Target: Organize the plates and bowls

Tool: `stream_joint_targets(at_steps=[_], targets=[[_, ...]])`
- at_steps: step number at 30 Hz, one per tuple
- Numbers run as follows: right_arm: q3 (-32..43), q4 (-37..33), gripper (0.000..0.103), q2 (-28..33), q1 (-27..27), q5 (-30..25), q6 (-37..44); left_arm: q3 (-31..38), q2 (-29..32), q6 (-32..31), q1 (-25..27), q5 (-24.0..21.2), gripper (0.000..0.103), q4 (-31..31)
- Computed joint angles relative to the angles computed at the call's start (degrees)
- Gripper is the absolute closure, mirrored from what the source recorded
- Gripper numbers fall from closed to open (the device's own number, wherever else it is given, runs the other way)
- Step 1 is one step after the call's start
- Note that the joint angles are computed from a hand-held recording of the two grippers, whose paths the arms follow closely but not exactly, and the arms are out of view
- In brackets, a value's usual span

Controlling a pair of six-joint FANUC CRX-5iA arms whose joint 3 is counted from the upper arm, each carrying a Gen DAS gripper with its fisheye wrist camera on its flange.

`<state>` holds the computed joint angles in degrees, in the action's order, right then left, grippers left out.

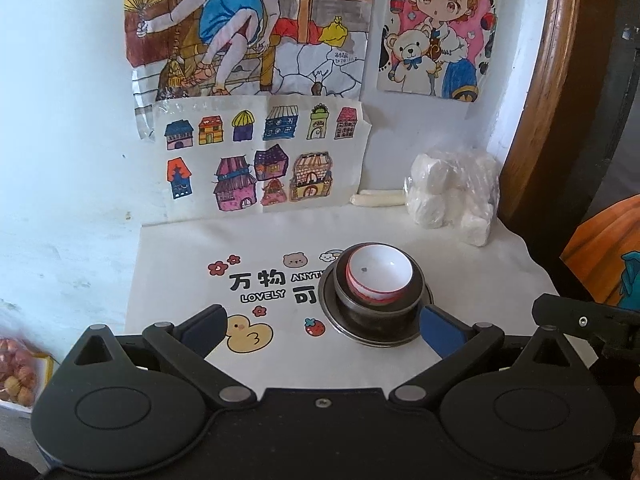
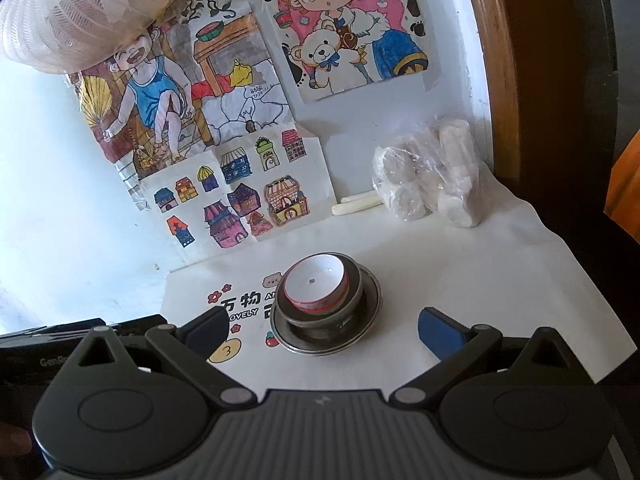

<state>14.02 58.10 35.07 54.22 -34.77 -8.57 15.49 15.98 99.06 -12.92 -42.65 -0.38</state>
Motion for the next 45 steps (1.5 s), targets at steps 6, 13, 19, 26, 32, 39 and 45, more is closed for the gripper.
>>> stream_joint_targets(at_steps=[6, 13, 19, 26, 32, 39, 45], targets=[[-1.5, 2.9, 0.000, -0.6, 0.8, -0.4, -3.1, -3.5, -2.6, -1.5, 0.5, 2.0, 0.001, 0.9], [-1.3, 5.0, 0.000, -0.4, 2.5, -2.3, -5.2, -7.6, -5.6, -3.9, 2.0, 3.4, 0.001, 2.9], [0.1, 5.1, 0.000, 0.6, 4.6, -5.7, -6.2, -12.2, -8.2, -9.1, 4.4, 5.6, 0.001, 7.6], [3.4, 6.6, 0.000, 2.8, 7.3, -11.4, -9.0, -19.0, -11.1, -22.0, 7.2, 10.0, 0.001, 17.6], [7.0, 6.6, 0.000, 5.5, 10.3, -17.9, -10.6, -25.4, -13.7, -36.3, 9.3, 12.8, 0.001, 28.7], [10.7, 5.6, 0.000, 8.2, 13.4, -24.3, -11.5, -32.0, -16.4, -50.6, 10.8, 14.7, 0.001, 40.2], [13.5, 5.5, 0.000, 10.2, 15.4, -28.8, -11.0, -36.7, -18.4, -58.4, 11.7, 15.9, 0.001, 46.0]])
